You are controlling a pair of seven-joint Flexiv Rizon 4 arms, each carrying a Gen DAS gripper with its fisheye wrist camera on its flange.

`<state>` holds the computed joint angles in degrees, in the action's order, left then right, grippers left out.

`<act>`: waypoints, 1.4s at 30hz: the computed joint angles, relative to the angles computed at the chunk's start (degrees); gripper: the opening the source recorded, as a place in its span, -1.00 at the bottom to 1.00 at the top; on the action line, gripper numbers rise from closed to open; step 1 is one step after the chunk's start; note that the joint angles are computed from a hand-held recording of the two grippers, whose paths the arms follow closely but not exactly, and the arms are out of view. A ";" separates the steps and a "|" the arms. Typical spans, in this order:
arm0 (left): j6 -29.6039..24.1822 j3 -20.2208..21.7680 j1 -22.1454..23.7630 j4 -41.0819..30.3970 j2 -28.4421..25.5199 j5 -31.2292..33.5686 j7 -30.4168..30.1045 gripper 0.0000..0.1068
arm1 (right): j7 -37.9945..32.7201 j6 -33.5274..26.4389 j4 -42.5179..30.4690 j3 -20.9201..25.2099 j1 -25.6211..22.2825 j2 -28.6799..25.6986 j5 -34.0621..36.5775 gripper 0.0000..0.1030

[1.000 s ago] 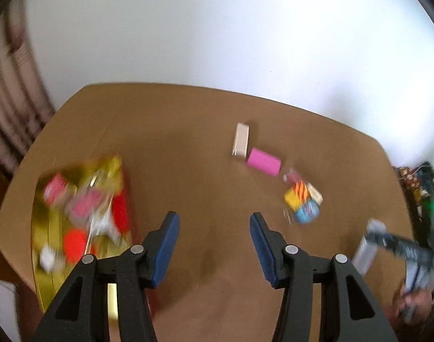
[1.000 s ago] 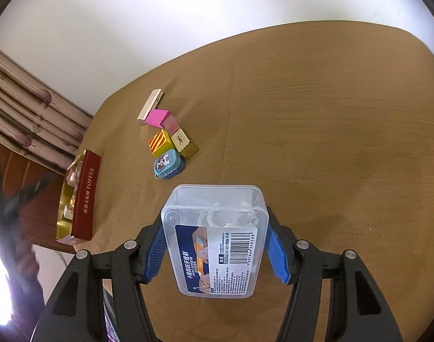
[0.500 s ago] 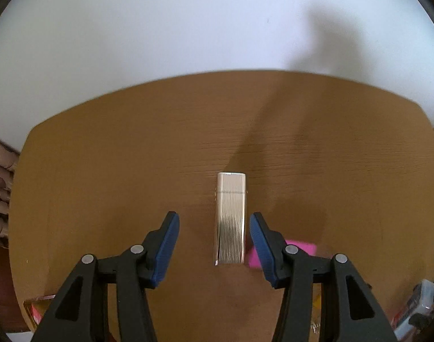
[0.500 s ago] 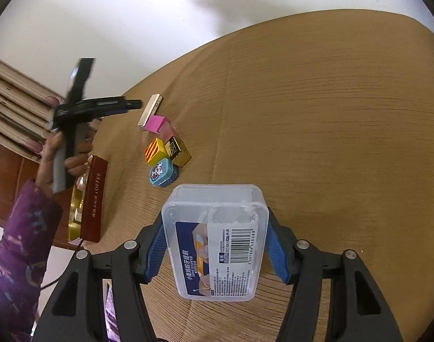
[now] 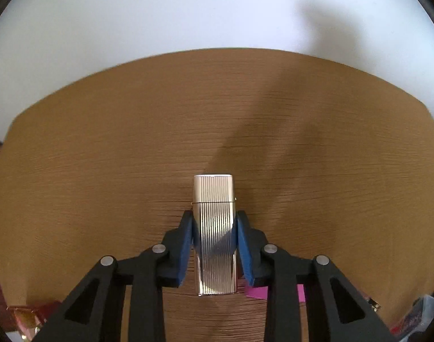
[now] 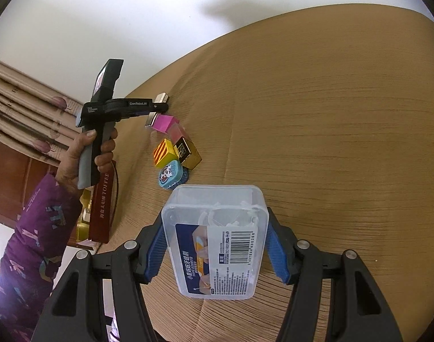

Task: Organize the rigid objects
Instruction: 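Lower the lighter into the tin and open the left gripper while the right gripper carries the case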

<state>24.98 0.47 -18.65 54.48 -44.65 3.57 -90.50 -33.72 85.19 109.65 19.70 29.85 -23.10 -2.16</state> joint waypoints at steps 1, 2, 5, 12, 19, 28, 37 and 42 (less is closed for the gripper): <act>0.78 0.05 -0.02 1.00 0.50 0.04 -0.35 -0.45 | 0.00 -0.09 0.00 0.08 -0.11 0.02 0.12 0.15; 1.78 0.04 0.11 2.35 1.19 -0.24 -1.18 -0.45 | -0.03 -0.17 -0.02 0.20 -0.25 -0.01 0.29 0.15; 5.55 -0.77 1.32 8.84 4.76 -2.52 -3.63 -0.45 | 0.06 -0.18 -0.03 0.36 -0.48 0.05 0.73 0.15; 14.57 -3.23 4.96 29.14 19.29 -9.90 -3.80 -0.45 | 1.46 0.73 0.81 -0.45 0.28 0.59 0.82 0.15; 19.07 -3.07 6.88 47.40 36.48 -15.95 -1.39 -0.45 | 4.45 1.56 1.63 -2.01 2.70 1.52 -0.92 0.15; 11.65 2.87 14.53 58.03 53.64 -12.01 -0.98 -0.45 | 7.36 1.62 0.15 -3.16 6.15 2.17 -5.22 0.15; 12.50 5.05 21.96 62.09 53.72 -9.01 0.93 -0.44 | 6.71 -2.49 -6.24 -2.12 8.25 -0.18 -7.29 0.15; 15.72 4.43 22.38 64.83 51.00 -8.89 -0.36 -0.44 | 4.85 -5.18 -10.65 -0.77 8.59 -1.97 -6.87 0.15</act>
<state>40.70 4.90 3.73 119.31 6.35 -5.32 -90.86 -28.87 80.02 99.00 18.93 38.44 -25.07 -9.02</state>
